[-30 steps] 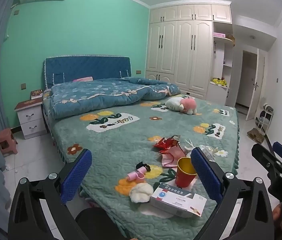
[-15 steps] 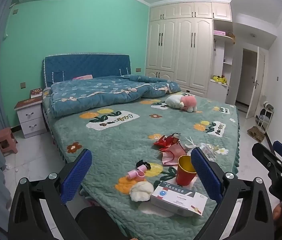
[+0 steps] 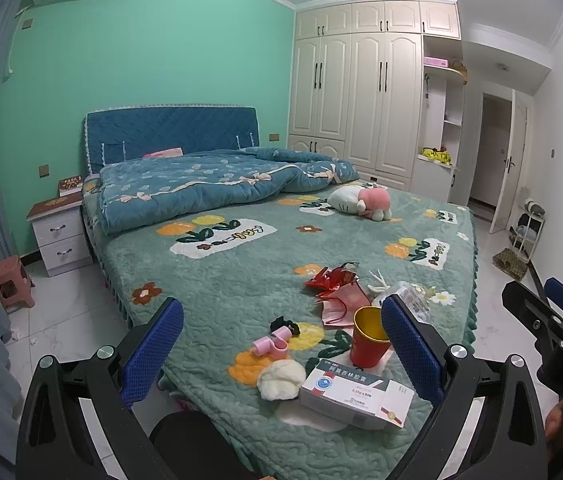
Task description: Collect trash
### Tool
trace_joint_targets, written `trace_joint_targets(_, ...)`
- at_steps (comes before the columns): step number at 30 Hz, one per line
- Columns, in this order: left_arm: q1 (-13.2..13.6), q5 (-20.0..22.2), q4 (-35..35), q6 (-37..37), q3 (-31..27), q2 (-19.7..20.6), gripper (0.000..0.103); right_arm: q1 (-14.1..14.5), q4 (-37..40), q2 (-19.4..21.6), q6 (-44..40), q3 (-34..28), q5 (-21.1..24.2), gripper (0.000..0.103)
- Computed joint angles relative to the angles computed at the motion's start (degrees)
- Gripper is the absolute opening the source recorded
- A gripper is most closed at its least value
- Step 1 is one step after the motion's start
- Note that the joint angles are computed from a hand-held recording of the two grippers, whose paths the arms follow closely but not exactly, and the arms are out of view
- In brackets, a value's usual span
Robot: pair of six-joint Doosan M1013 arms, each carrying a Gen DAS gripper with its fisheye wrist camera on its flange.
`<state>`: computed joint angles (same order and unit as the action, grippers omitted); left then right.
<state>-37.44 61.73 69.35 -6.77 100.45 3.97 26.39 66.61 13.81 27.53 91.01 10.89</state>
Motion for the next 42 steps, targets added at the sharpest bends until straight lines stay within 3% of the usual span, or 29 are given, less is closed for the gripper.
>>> trace_joint_targets(42,0.16,-0.73,-2.72,2.04,-0.21,0.62,0.098,0.03,-3.94,0.47,4.00,0.19,0.22,0.098)
